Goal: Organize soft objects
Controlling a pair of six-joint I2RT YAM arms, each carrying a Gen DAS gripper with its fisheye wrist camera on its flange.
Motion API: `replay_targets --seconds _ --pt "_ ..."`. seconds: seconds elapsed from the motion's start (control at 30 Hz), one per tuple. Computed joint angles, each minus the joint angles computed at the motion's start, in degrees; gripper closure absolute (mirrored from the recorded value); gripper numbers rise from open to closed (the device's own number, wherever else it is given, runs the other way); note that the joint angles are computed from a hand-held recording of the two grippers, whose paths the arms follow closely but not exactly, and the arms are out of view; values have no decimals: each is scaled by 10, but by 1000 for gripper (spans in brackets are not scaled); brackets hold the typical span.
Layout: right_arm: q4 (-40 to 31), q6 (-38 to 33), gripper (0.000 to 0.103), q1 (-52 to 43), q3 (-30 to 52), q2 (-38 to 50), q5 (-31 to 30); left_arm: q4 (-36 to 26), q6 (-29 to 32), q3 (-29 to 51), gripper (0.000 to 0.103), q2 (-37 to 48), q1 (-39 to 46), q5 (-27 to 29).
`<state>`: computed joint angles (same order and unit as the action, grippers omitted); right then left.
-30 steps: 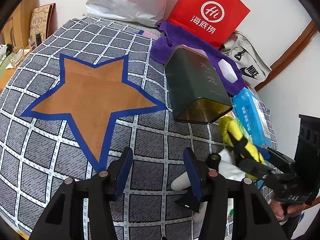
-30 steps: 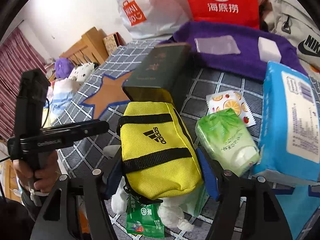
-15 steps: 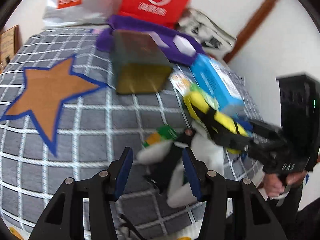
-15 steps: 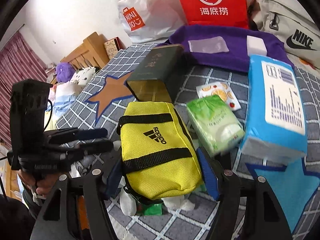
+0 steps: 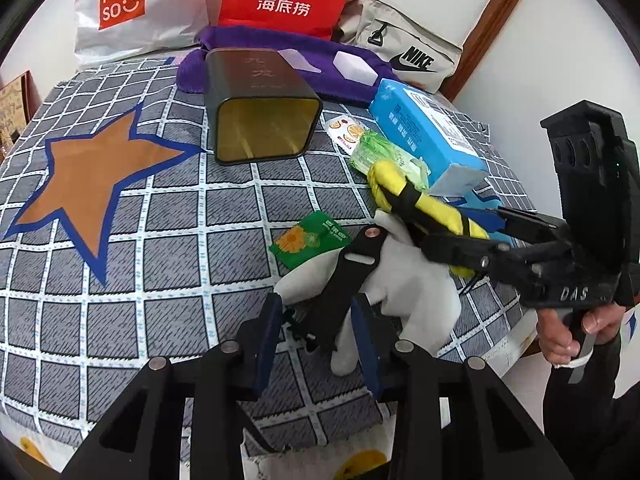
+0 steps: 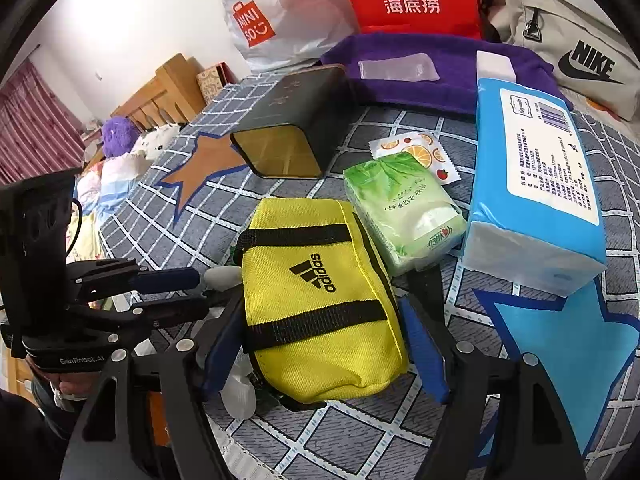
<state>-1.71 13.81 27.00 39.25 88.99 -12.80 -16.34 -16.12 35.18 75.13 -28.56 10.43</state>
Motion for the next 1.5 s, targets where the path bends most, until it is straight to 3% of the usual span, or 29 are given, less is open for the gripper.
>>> replay_targets --seconds 0.17,0.5,0.67,0.77,0.83,0.97,1.4,1.5 --pt "27 9 32 -13 -24 -35 -11 16 7 1 69 12 -5 28" --pt "25 7 31 -48 -42 -59 -19 27 -9 21 71 56 -38 -24" --pt "-4 -20 32 -81 -72 -110 -25 14 -8 23 71 38 -37 -48" --pt "-21 -39 32 -106 -90 -136 -22 12 -10 14 72 10 -14 -30" --pt "-23 -46 32 -125 -98 -136 -34 16 -9 14 73 1 -11 -15" --pt "-17 -52 32 -143 -116 -136 -43 17 1 23 73 5 -45 -35" --pt "2 -77 30 -150 -145 -103 11 26 9 65 75 115 -97 -115" --pt "36 -70 30 -145 -152 -88 9 29 18 66 82 116 -99 -124"
